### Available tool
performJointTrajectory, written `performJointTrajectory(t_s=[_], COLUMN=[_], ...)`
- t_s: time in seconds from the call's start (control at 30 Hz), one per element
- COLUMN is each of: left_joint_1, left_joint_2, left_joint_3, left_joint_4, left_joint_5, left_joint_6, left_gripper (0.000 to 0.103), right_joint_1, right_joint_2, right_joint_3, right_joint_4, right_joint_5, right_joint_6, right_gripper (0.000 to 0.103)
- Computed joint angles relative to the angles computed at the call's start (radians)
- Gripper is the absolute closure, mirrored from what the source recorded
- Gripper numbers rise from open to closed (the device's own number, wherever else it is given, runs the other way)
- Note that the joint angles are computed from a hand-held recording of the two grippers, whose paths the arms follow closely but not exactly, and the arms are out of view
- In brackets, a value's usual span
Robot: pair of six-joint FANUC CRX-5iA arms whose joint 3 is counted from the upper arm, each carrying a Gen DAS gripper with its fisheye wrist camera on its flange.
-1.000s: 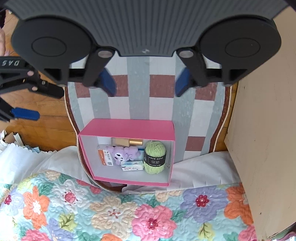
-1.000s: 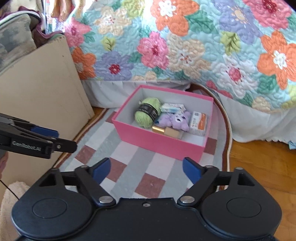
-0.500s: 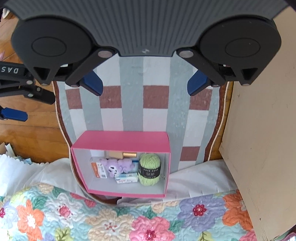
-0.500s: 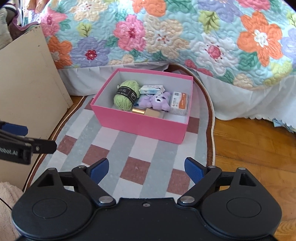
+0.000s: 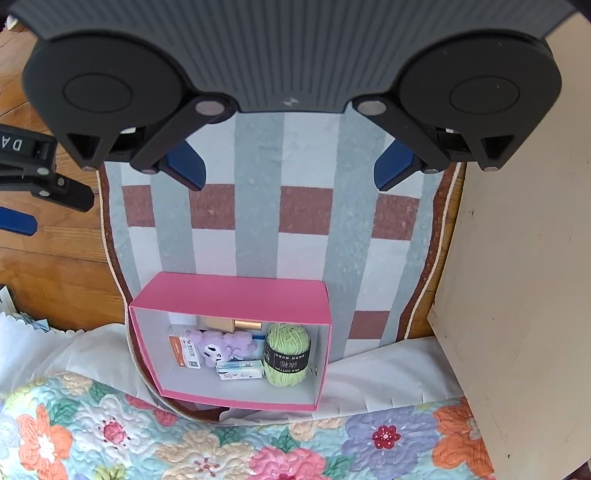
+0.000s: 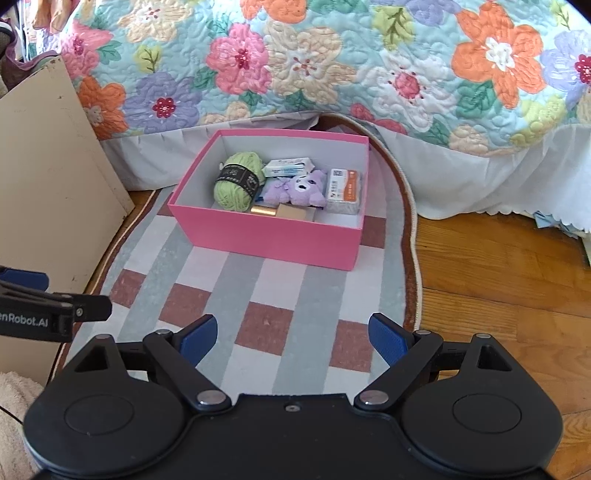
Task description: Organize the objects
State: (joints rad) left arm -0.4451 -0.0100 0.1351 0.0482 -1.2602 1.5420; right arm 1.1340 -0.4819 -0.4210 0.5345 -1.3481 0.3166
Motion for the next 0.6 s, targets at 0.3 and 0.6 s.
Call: performJointTrajectory(t_s=[0.3,0.6], left_joint_1=[-0.005,0.003], left_joint_2=[-0.01,-0.025], left_joint_3=[-0.016,-0.033], left_joint_4=[-0.016,-0.025], left_joint_5=[-0.007,-0.013], left_joint_6=[0.01,0.031], left_gripper=[0.004,0.004], right_joint_1=[0.01,0.062], right_joint_2=[0.007,0.004], right_joint_3=[0.013,0.024], right_joint_4=[-0.01,0.014], right_joint_5=[-0.025,-0.064], right_joint_6=[-0.009,-0.061], right_gripper=[0.011,0.011])
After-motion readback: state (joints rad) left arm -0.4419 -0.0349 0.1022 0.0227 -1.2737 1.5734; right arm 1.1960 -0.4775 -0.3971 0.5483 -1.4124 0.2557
